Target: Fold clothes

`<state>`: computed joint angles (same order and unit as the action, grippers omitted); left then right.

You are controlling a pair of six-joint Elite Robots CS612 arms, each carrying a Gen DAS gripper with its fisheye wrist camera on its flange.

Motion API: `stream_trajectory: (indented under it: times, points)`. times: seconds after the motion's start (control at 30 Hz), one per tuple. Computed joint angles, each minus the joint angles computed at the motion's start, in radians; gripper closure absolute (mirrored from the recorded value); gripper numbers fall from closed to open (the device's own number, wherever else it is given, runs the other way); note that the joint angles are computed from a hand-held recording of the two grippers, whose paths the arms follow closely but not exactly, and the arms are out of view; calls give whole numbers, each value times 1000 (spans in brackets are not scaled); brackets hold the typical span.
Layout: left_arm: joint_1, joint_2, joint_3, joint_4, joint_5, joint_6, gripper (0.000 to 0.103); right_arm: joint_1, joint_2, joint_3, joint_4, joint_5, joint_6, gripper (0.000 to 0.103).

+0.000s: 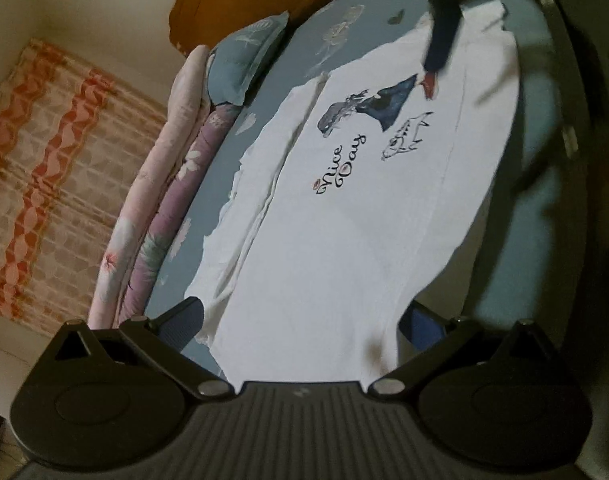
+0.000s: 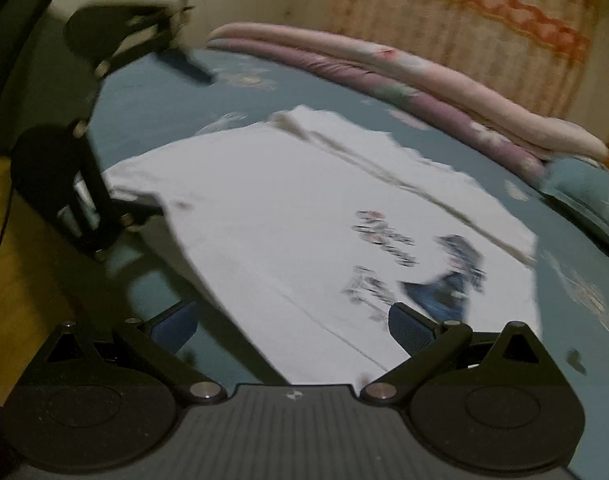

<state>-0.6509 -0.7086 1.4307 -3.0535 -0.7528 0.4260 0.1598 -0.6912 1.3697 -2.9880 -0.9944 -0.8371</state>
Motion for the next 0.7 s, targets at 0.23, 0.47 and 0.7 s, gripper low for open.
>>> stream_trajectory:
  times: [0.23, 0.47, 0.7]
  points:
    - [-7, -25, 38, 14, -61, -31, 1, 39, 29, -9, -125, -107, -62, 0]
    - [0, 7, 4, -30, -76, -38, 1, 33, 27, -27, -163, -101, -9, 0]
    - [32, 1, -22, -19, -94, -149, 1, -4, -22, 3, 25, 107, -124, 26]
